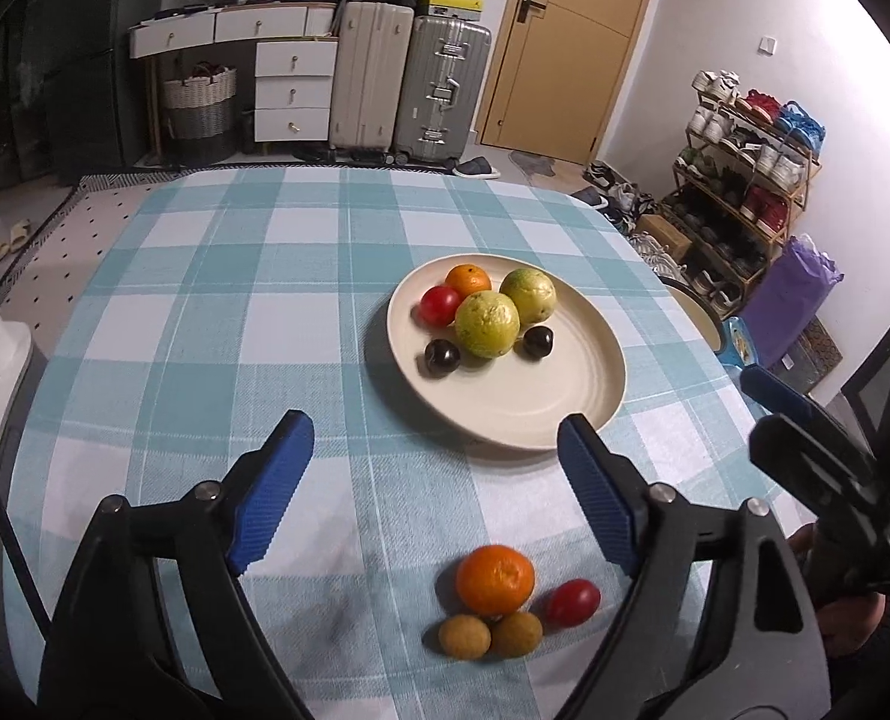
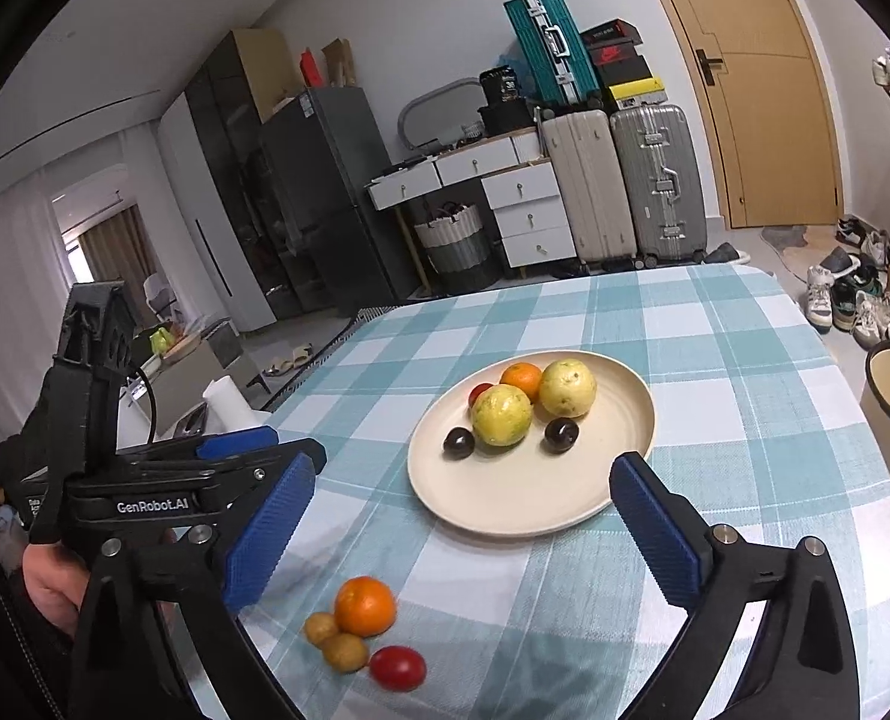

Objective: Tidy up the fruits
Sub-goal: 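Withdraw both grippers from the plate toward the remaining fruits, then lower the right gripper onto the red tomato and close on it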

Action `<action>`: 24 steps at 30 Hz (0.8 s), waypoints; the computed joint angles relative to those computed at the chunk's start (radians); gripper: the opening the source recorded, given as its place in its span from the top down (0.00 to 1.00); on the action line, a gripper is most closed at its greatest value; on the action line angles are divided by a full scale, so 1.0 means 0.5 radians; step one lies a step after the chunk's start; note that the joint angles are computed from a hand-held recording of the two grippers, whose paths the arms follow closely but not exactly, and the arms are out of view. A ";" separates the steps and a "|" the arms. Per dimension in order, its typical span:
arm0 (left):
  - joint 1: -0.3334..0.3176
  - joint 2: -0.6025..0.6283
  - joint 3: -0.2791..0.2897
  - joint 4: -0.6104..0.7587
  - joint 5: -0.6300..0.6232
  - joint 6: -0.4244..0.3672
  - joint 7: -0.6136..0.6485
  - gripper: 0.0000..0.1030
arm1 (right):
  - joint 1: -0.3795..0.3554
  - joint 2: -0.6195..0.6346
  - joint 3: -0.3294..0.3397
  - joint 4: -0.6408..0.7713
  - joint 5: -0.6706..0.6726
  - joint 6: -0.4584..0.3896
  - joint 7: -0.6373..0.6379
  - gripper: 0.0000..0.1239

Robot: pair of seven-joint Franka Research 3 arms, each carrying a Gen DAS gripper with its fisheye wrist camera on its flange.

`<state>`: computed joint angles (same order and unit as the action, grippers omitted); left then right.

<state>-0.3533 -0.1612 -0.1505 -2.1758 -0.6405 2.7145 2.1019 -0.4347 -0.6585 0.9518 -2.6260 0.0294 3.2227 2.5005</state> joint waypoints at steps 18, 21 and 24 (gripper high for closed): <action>-0.107 -0.282 0.127 -0.405 0.152 0.218 -0.157 0.01 | 0.154 -0.179 0.046 -0.022 -0.114 -0.273 0.159 0.17; -0.142 -0.287 0.172 -0.447 0.174 0.218 -0.164 0.01 | 0.217 -0.137 0.016 -0.029 -0.184 -0.307 0.198 0.17; -0.157 -0.297 0.212 -0.477 0.156 0.170 -0.159 0.01 | 0.256 -0.095 -0.010 -0.005 -0.250 -0.440 0.242 0.17</action>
<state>-0.4319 -0.3099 -0.0444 -2.4143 -0.5622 2.7997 2.0223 -0.3067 -0.7060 0.9470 -2.6288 -0.0957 3.0026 2.6216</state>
